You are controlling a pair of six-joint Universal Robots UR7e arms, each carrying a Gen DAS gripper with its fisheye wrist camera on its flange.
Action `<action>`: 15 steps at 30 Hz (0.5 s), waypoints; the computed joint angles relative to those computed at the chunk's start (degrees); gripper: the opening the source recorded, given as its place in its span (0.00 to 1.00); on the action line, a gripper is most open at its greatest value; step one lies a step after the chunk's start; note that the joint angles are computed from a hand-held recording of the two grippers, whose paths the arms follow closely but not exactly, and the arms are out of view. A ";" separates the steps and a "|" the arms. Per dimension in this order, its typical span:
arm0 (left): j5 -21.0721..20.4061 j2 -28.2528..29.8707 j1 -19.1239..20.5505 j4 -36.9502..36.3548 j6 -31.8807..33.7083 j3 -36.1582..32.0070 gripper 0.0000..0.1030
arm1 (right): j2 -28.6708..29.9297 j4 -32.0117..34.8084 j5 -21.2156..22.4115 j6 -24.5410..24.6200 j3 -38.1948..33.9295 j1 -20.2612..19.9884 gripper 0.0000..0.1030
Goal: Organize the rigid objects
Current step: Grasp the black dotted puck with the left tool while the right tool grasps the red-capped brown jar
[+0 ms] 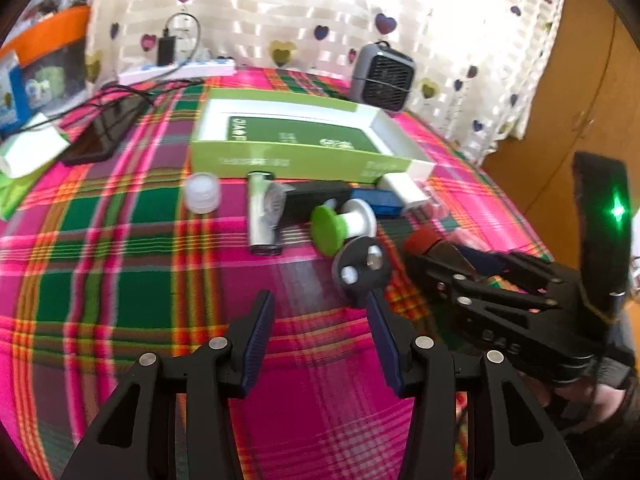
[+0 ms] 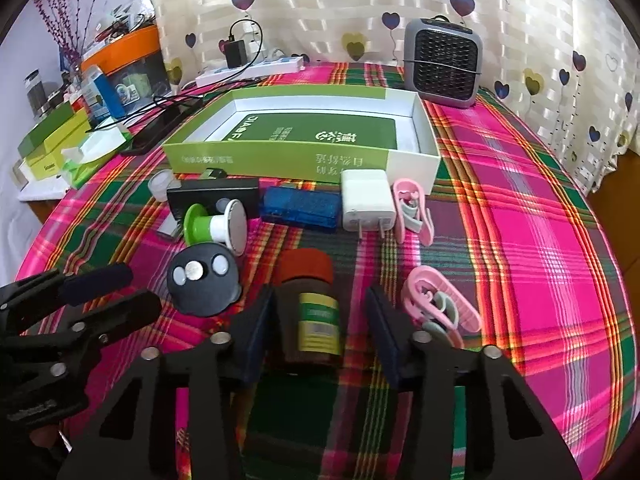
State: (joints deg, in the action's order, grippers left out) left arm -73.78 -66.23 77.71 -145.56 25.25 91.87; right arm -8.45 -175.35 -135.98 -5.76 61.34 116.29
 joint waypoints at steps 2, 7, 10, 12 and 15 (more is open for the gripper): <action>-0.62 0.29 -0.09 0.66 0.23 -0.38 0.45 | -0.41 -0.73 -0.03 0.11 0.69 -0.17 0.33; -0.87 1.87 -0.75 2.54 1.26 -2.02 0.45 | -1.27 -1.58 1.07 0.23 2.20 -0.41 0.32; 0.49 2.84 -1.03 3.70 0.16 -3.03 0.45 | -1.46 -1.63 1.17 0.22 2.49 -0.40 0.32; 0.71 3.36 -1.17 4.59 -0.19 -3.67 0.45 | -1.64 -1.51 1.33 0.38 2.71 -0.43 0.32; 1.20 4.00 -1.43 4.92 -0.40 -4.18 0.45 | -1.77 -1.62 1.02 0.51 2.85 -0.47 0.32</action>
